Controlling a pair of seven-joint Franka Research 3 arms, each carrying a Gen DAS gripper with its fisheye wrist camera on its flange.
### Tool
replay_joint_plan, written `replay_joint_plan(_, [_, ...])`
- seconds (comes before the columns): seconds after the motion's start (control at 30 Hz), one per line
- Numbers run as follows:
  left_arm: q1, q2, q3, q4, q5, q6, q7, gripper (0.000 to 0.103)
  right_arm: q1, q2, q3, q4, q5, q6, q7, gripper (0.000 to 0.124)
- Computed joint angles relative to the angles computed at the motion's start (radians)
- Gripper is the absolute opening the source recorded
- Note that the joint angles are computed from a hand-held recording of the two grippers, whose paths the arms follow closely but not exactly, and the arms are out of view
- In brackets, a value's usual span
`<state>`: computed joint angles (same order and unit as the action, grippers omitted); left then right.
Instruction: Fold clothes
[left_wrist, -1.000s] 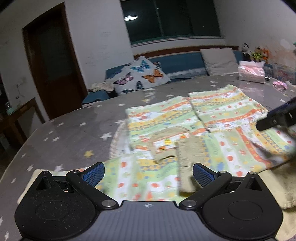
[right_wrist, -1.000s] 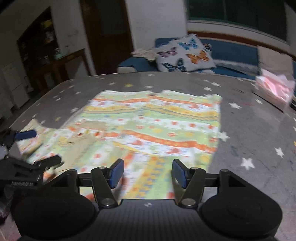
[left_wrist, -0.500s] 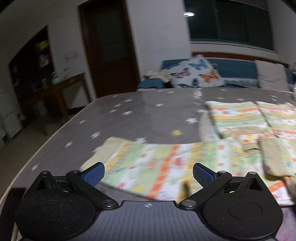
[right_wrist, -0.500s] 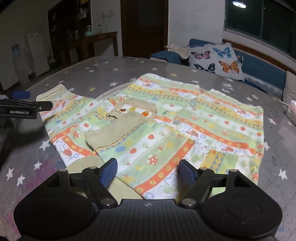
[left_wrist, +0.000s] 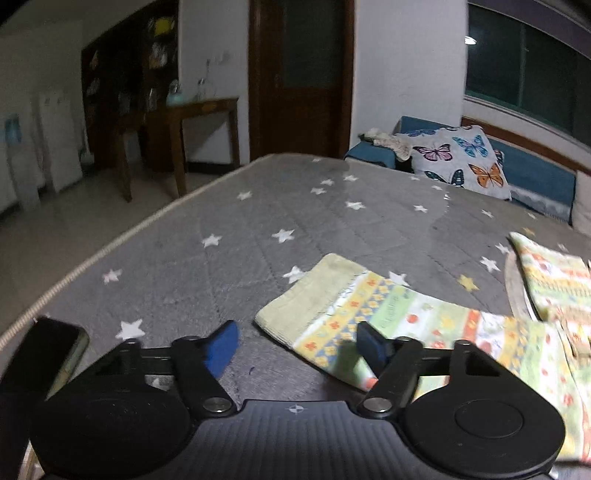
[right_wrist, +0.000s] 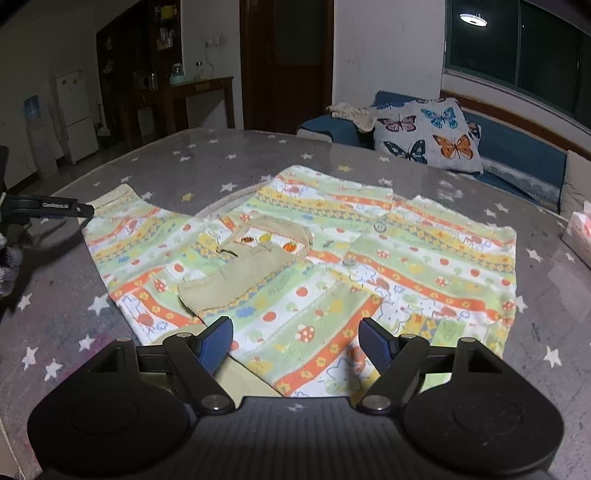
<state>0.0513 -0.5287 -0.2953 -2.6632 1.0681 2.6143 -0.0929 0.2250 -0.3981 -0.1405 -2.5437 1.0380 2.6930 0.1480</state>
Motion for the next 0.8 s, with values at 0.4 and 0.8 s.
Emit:
replay_joint_plan(0.4, [0.026, 0.03, 0.023, 0.018, 0.031, 0.099, -0.025, 0.01, -0.012, -0.048, -0.019, -0.022, 0.012, -0.017, 0.005, 0.077])
replay_joint_plan(0.8, [0.103, 0.066, -0.108, 0.179, 0.233, 0.438, -0.191, 0.008, -0.046, -0.09, -0.056, -0.049, 0.027, -0.033, 0.01, 0.076])
